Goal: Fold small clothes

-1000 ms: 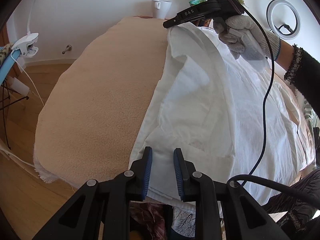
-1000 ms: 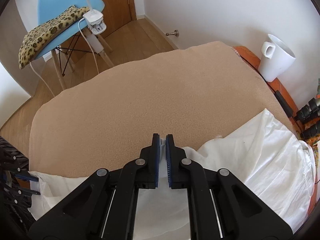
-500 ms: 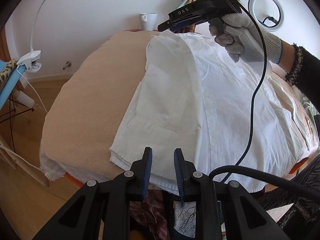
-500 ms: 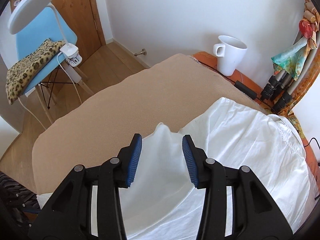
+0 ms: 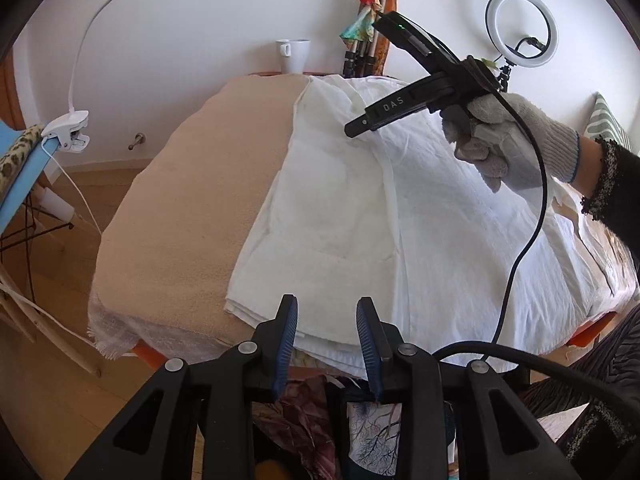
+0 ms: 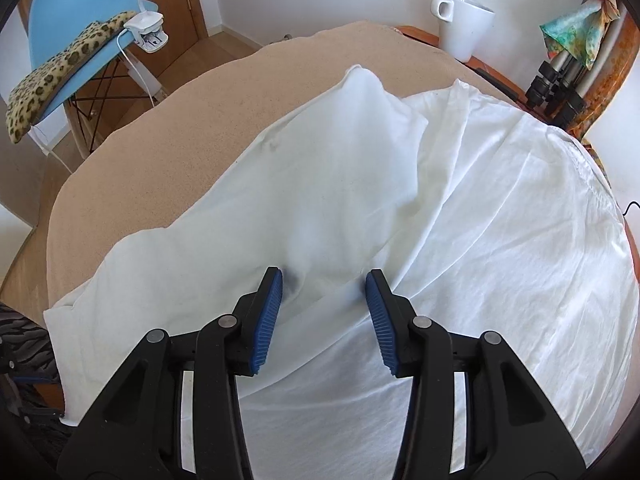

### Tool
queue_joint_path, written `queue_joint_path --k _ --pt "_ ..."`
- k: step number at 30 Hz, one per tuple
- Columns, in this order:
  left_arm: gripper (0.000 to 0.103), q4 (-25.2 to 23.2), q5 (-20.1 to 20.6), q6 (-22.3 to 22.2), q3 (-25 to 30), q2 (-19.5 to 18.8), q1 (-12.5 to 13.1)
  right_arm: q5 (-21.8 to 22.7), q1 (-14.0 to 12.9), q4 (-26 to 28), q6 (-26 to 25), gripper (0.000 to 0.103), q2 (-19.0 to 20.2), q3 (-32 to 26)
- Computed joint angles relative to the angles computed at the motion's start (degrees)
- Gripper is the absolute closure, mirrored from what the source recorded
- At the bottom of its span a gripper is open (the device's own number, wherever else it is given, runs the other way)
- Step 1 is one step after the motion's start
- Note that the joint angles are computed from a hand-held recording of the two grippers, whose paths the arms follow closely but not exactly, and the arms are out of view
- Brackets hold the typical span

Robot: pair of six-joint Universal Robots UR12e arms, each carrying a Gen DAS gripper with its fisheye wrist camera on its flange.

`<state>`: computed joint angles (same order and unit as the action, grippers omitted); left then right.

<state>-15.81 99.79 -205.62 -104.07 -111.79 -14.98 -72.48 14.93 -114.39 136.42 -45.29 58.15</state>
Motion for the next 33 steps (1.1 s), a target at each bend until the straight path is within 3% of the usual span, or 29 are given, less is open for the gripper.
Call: queue_joint_path --k 3,5,9,13,17,18,19,23,28,33 --pt "0.056 0.06 -1.03 -3.96 -0.8 0.58 2.12 4.81 -1.02 3.58 3.45 0.051 -0.22 -1.3" --pt "0.054 -0.57 -2.44 -6.27 -1.03 0.61 3.42 6.66 -1.4 2.92 5.66 0.042 -0.71 -1.18" --pt "0.054 -1.66 -7.24 -9.69 -0.86 -0.19 5.53 10.84 -2.17 6.25 10.09 0.037 -0.37 -3.33" --pt "0.057 -2.25 -9.78 -10.01 -0.57 -0.84 6.05 11.05 -1.97 7.24 15.15 0.037 0.71 -5.58" --pt "0.078 -2.83 -8.65 -8.39 -0.13 -1.05 5.5 10.26 -1.35 8.58 18.71 0.037 2.27 -8.22" --pt "0.094 -2.43 -9.36 -8.3 -0.29 -1.03 5.64 10.25 -1.17 9.19 19.39 0.037 2.77 -9.03" --pt "0.1 -1.77 -10.51 -8.47 -0.53 -0.95 5.91 10.18 -0.99 9.73 20.13 0.037 3.21 -9.69" --pt "0.102 2.99 -13.06 -8.47 -2.26 -0.16 6.09 9.36 -0.17 12.33 23.59 0.036 5.18 -12.55" --pt "0.102 7.82 -15.09 -7.47 -3.84 0.86 5.76 7.6 0.89 14.41 24.42 0.036 6.79 -15.14" --pt "0.103 8.89 -16.05 -4.67 -3.06 0.79 4.88 6.51 1.6 16.58 26.45 0.031 8.67 -18.42"
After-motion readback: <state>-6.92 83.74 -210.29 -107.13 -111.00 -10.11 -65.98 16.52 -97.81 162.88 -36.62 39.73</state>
